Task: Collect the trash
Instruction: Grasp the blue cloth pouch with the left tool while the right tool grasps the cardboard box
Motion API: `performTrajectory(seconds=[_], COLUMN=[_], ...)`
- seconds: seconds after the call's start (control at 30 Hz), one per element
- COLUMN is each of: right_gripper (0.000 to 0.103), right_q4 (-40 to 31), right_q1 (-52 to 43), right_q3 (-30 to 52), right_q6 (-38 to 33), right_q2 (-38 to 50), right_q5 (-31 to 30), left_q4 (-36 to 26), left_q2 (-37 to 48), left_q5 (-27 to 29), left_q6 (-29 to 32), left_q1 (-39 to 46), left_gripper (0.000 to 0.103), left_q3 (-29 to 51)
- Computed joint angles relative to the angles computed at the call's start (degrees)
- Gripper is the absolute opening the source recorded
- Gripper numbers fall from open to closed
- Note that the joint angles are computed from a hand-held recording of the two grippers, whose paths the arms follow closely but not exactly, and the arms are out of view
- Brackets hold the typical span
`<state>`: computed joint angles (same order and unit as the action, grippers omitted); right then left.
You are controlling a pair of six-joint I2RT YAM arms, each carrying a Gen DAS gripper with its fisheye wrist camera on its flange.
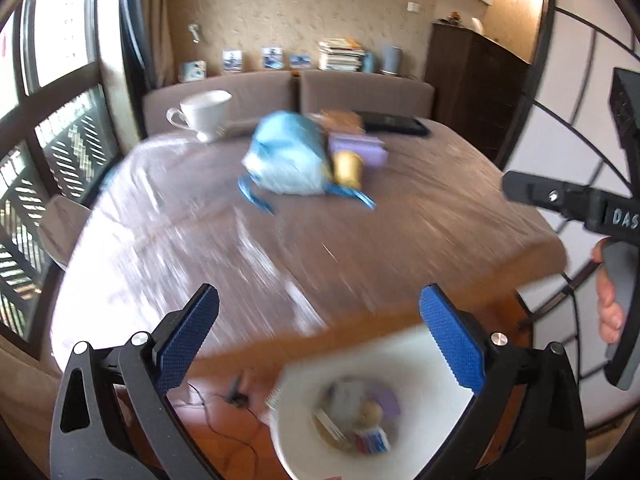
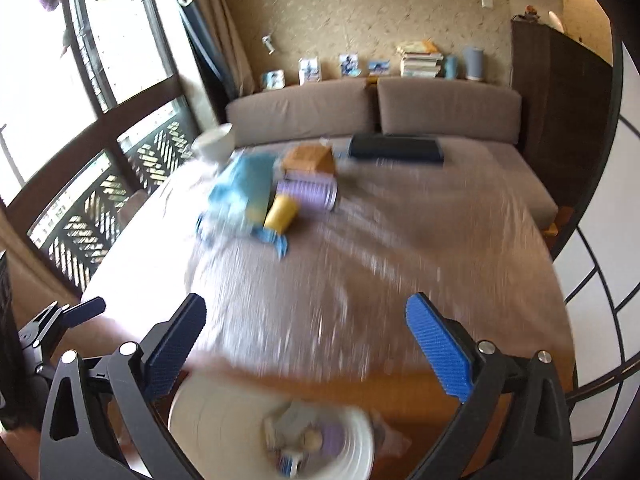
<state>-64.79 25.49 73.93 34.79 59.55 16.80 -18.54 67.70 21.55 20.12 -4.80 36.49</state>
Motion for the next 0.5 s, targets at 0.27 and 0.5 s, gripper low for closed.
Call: performTrajectory(seconds=[0.27, 0.5], right_gripper=[0.099, 0.099], right_q4=[7.5, 4.8], right_q1=[-14.9, -18.4], right_q3=[15.4, 33.0], right_q6=[-7.6, -9.3], right_q2=[24.7, 46.7], right_q5=[-7.0, -10.0], left_q4=[3.4, 1.2], left_q2=[24.9, 38.5], left_q5=[-3.1, -4.5], left_q6=[-5.9, -8.6], left_q1=[-3.6, -6.7], left_gripper=[0.101, 0.101], left_q3=[20.7, 35.1])
